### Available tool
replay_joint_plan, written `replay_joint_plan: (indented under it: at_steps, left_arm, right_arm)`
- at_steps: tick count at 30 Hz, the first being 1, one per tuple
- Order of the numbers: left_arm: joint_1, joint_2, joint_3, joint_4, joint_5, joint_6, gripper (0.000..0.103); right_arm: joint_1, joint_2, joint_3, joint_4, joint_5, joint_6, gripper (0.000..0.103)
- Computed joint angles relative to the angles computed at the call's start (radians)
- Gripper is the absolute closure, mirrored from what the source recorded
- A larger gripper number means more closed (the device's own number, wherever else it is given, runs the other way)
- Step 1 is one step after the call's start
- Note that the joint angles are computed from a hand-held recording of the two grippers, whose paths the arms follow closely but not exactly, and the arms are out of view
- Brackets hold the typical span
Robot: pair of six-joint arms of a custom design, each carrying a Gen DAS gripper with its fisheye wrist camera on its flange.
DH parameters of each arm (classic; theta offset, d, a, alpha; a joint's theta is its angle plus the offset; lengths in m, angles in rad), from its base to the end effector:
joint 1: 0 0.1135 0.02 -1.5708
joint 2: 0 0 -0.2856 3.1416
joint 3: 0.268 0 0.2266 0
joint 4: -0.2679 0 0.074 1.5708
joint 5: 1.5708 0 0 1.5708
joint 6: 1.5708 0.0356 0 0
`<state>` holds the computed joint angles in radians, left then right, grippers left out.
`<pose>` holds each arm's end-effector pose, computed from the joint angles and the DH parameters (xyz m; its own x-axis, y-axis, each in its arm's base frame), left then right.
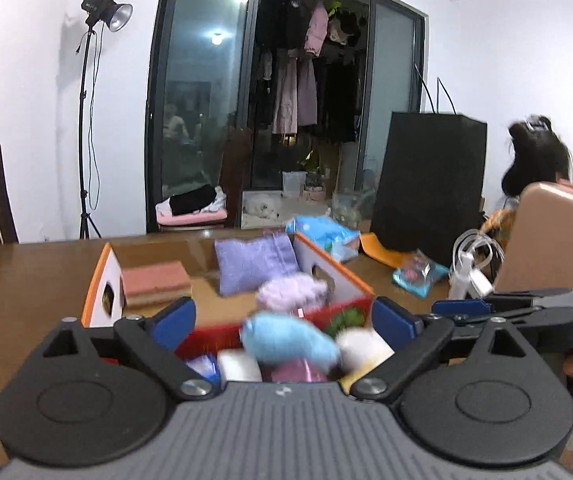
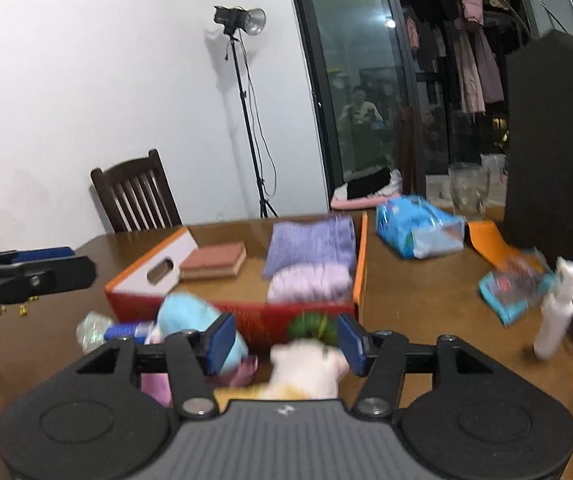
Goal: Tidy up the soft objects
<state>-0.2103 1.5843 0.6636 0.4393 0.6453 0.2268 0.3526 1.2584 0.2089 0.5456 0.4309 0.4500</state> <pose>0.2837 -0.0825 0.2140 -0.2864 0.2448 -0.9263 0.7723 0.6311 -0.0720 0.1799 0.0503 0.1743 -0.3951 0.2757 -0.8763 0.2237 0.9541 0.1994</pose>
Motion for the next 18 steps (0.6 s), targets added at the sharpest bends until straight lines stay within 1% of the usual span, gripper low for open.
replay_joint_plan:
  at_steps: [3, 7, 10, 11, 14, 16, 18]
  left_arm:
    - [0.007, -0.004, -0.083, 0.048, -0.004, 0.002, 0.005]
    - [0.002, 0.041, -0.164, 0.132, -0.037, -0.034, 0.005]
    - [0.008, 0.076, -0.176, 0.129, -0.028, -0.045, 0.005]
    - [0.004, 0.081, -0.180, 0.129, -0.036, -0.045, 0.005]
    - [-0.016, 0.100, -0.197, 0.161, -0.064, -0.045, 0.005]
    - [-0.034, 0.115, -0.191, 0.166, -0.080, -0.067, 0.006]
    - [-0.054, 0.124, -0.179, 0.158, -0.084, -0.101, 0.008]
  right_arm:
    - [0.064, 0.017, -0.065, 0.056, 0.051, 0.068, 0.047]
    - [0.080, 0.082, -0.113, 0.126, 0.060, 0.126, 0.047]
    - [0.078, 0.148, -0.139, 0.201, 0.066, 0.153, 0.047]
    - [0.069, 0.173, -0.154, 0.246, 0.057, 0.155, 0.047]
    - [0.010, 0.262, -0.187, 0.389, 0.001, 0.148, 0.047]
    - [-0.058, 0.343, -0.198, 0.505, -0.073, 0.131, 0.047]
    - [-0.133, 0.428, -0.195, 0.620, -0.165, 0.129, 0.047]
